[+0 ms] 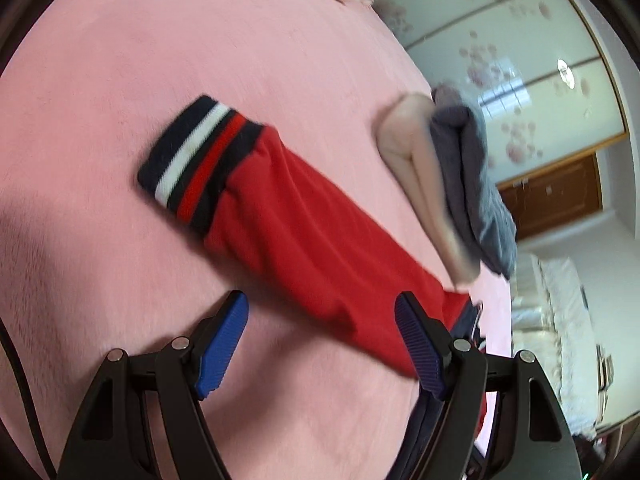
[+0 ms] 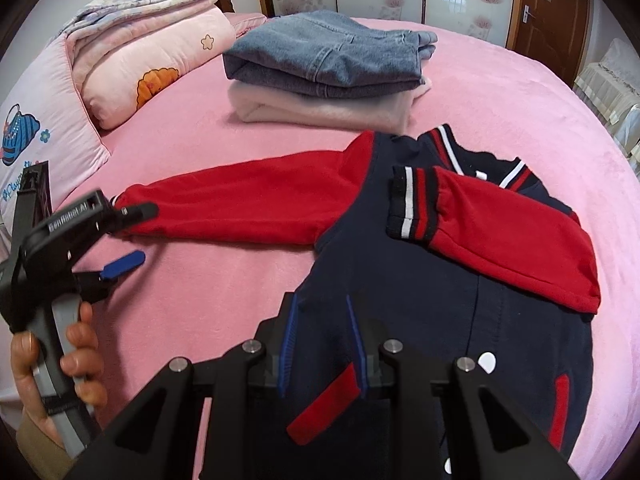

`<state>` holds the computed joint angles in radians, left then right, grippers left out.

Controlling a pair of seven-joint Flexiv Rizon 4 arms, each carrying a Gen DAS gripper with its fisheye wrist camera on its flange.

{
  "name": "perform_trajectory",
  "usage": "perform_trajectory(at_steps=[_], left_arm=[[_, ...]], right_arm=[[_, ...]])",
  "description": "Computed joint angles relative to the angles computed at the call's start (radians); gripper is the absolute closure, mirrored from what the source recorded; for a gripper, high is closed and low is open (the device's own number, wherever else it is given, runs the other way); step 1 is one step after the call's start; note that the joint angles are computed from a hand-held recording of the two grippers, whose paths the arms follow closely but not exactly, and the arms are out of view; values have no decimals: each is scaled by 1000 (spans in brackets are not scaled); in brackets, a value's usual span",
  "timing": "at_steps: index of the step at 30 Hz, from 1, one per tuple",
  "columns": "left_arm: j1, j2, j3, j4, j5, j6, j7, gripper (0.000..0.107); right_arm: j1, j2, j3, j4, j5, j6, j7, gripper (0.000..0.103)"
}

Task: Fold large clothes
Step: 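Reach the left gripper to the other red sleeve cuff and grasp it, then fold the held sleeve with the left gripper across the jacket front, release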

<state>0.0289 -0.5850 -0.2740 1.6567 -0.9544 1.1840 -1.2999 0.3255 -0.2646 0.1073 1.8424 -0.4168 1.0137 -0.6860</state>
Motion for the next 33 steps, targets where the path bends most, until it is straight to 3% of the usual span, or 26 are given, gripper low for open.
perform_trajectory(at_steps=[1,3,4,8,11,16,21,25,28,30,33], left_arm=[[-12,-10,18,-14,23,10,-24,42],[-59,-41,105,-68,152,-7,-148,87],[-67,-52,128,-88,198,-27,-198,96],[-59,-57,125,-105,262,-14,-296,102],[-101,-34,161,-130,387,7,-340,102],[-126,-16,89,-210,463,-5,-259,102],[-203,-43,33,-317,500,-66,-152,102],[-277,-77,36,-384,537,-160,-111,102],[-335,-115,68,-446,591,-281,-112,82],[-365,-128,89,-464,633,-360,-107,55],[-376,-116,100,-435,660,-392,-92,41]], right_arm=[[-2,-3,2,0,8,2,-3,79],[-6,-7,5,1,24,3,-9,79],[-9,-7,7,3,34,5,-12,79],[-17,2,8,21,58,25,-14,79],[-26,24,2,53,57,52,0,79],[-59,77,-13,124,50,102,49,79],[-104,142,-28,203,20,141,117,79],[-150,196,-34,267,-17,162,178,79],[-186,228,-31,309,-17,163,201,79],[-205,243,-27,332,-6,160,207,79],[-225,259,-21,358,24,160,206,79]])
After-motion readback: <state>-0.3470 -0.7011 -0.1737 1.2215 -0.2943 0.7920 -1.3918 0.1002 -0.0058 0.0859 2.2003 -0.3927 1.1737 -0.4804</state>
